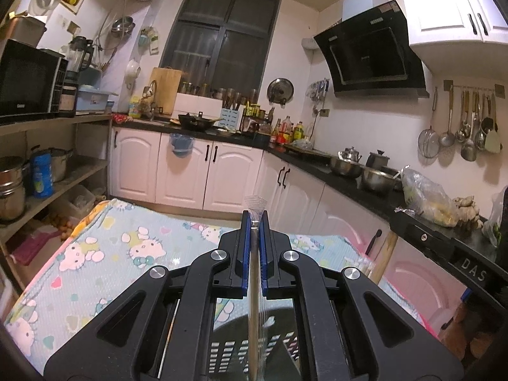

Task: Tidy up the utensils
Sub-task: 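Lower the chopstick into the caddy and open the right tool while the left tool releases its own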

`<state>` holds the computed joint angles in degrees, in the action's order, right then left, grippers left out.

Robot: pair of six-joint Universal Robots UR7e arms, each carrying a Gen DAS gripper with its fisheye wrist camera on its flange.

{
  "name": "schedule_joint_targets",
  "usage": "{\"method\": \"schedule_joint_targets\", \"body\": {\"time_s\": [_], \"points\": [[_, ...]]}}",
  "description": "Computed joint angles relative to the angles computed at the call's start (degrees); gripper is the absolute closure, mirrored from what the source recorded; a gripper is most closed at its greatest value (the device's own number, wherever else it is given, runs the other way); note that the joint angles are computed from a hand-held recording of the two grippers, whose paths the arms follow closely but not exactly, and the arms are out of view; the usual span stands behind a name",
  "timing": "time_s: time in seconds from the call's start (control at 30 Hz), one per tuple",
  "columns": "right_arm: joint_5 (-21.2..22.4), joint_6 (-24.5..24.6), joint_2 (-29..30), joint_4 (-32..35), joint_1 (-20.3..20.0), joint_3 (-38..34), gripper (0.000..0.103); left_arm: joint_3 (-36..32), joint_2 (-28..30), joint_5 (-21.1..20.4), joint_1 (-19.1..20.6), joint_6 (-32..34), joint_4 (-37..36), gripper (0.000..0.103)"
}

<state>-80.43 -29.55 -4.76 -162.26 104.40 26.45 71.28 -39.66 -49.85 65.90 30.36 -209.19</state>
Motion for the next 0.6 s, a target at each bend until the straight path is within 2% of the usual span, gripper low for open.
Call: {"method": "schedule_joint_targets", "body": {"time_s": [0.33,0.6], "points": [[-0.9,0.3,0.6,0.3,-0.6,1.2,0.097,2.4,-0.9,-0.9,1.0,-2.7,1.0,0.102],[-1.5,0.1,-1.6,-0.5,-0.8,5.8,0.095,3.6,-1.1,-1.3,1.0,-2.2,1.3,0.102]]}}
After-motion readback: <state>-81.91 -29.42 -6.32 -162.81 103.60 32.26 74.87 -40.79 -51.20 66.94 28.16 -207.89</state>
